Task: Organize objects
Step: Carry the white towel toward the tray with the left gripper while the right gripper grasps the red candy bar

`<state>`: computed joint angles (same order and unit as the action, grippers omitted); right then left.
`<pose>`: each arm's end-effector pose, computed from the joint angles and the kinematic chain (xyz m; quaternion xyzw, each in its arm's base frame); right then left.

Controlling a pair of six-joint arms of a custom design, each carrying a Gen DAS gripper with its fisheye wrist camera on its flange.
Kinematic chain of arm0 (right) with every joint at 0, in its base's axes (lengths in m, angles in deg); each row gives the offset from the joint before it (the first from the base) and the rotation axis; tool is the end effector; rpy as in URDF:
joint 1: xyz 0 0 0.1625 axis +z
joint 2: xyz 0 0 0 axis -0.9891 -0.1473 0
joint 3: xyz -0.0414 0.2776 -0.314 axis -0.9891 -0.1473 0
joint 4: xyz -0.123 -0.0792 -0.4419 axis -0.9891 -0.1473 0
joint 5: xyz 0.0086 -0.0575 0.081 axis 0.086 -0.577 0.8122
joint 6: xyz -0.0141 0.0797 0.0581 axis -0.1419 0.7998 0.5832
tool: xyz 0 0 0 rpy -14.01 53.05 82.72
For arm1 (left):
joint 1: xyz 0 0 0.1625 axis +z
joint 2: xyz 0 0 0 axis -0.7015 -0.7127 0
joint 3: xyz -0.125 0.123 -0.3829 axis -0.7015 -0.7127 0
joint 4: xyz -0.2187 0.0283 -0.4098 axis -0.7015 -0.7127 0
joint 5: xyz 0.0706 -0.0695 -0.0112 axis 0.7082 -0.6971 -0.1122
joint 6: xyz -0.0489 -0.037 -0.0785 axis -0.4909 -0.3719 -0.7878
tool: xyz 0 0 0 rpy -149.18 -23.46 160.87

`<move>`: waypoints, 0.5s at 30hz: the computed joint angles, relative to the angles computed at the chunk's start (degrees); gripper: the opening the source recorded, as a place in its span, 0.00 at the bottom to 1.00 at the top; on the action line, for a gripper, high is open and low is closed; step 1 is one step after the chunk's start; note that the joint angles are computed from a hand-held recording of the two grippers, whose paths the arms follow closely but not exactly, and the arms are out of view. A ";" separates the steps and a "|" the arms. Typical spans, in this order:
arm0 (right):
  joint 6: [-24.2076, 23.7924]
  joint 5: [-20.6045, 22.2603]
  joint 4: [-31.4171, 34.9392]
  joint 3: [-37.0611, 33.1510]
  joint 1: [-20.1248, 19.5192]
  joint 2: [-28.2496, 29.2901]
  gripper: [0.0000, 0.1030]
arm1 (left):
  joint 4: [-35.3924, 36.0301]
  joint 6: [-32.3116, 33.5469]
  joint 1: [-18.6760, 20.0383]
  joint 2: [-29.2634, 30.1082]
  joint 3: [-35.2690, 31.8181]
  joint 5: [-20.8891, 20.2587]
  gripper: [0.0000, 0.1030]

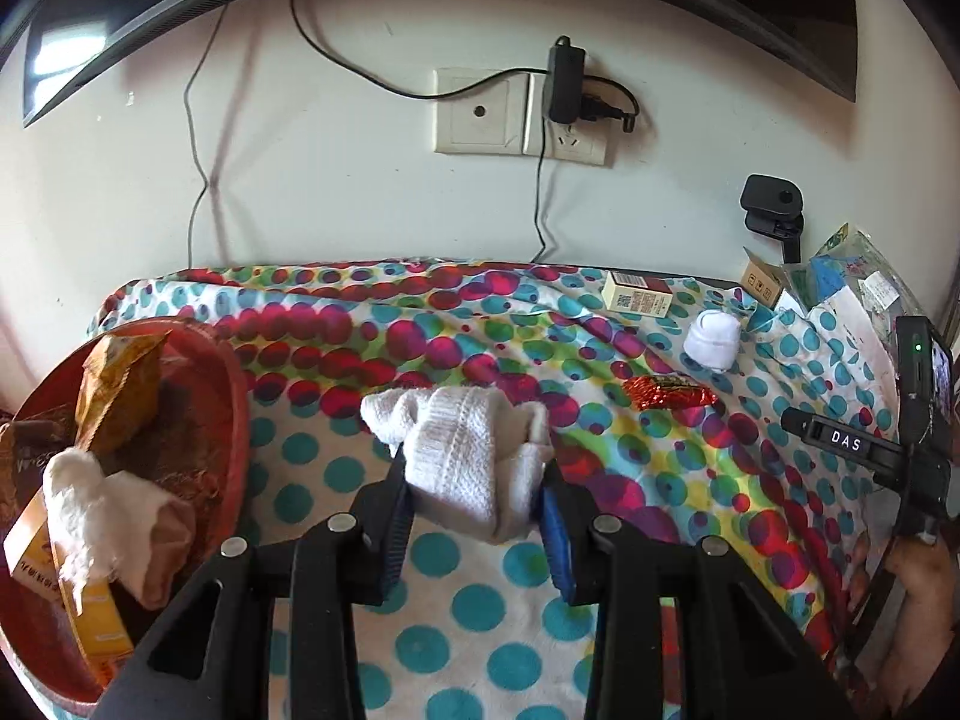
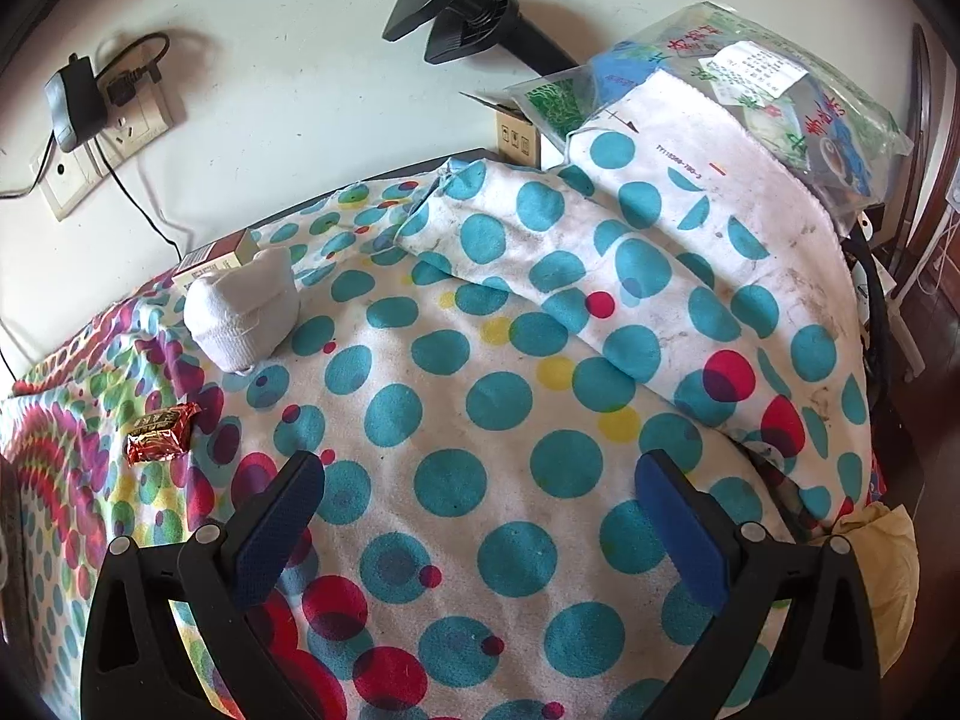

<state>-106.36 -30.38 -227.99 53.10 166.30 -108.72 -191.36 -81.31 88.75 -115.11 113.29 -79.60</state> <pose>0.0235 -0.6740 0.2487 0.0537 -0.8843 0.3281 0.3278 -0.2539 -0.5566 0.0705 0.0931 0.8404 -0.4045 0.3486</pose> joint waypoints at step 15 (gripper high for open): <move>-18.54 10.74 10.72 -0.36 3.91 1.61 0.55 | 9.83 -13.37 -4.79 -17.10 16.13 8.00 0.36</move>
